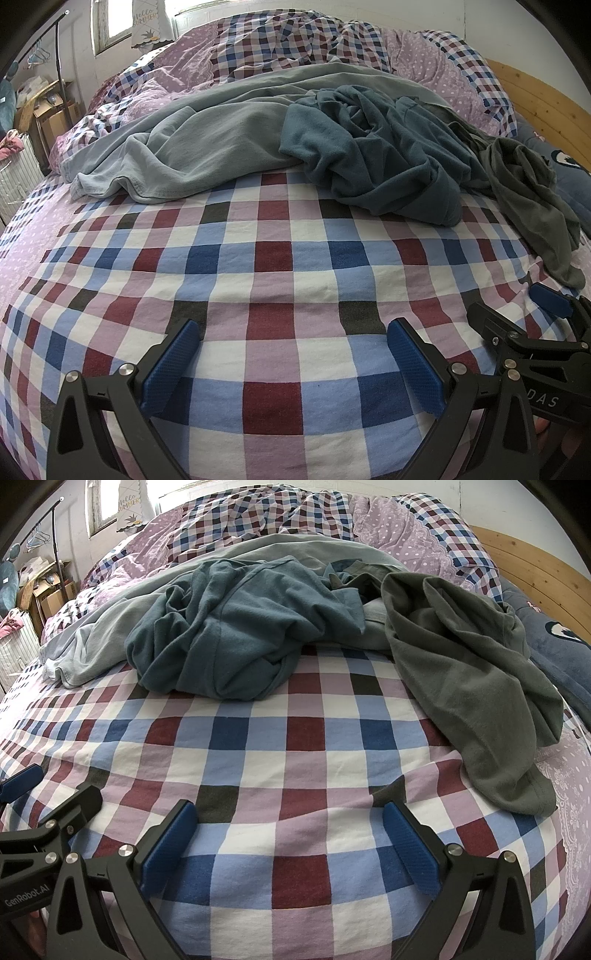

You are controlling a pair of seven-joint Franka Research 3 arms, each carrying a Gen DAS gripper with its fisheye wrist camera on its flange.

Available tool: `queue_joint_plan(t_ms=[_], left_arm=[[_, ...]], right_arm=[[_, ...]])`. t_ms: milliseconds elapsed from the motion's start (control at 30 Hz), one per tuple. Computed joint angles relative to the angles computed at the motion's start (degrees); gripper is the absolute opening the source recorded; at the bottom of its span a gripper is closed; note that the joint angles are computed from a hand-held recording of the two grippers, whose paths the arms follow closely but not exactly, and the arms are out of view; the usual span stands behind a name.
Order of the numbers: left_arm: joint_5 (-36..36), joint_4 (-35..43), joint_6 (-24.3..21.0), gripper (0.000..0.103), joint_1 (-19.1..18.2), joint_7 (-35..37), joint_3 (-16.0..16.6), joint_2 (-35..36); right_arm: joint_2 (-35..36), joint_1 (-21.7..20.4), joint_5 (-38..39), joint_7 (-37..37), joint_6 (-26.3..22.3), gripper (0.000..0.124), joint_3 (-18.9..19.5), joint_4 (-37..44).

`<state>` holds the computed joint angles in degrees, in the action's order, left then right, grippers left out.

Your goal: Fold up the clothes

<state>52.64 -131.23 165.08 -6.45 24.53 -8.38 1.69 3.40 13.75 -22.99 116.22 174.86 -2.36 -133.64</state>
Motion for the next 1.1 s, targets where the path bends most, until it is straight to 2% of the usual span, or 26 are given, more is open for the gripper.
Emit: queue_joint_plan(t_ms=[567,1100], left_arm=[[-0.4,0.2,-0.6,0.103,-0.1,0.6,0.0,0.1],[1.2,0.2,-2.0,0.103,-0.3,-1.2,-0.3,-0.4]], right_arm=[[-0.7,-0.5,1.4,-1.1,-0.5,0.103,0.5,-0.4],[-0.1,-0.1,-0.6,1.4,-0.7,0.103,0.3,0.2]])
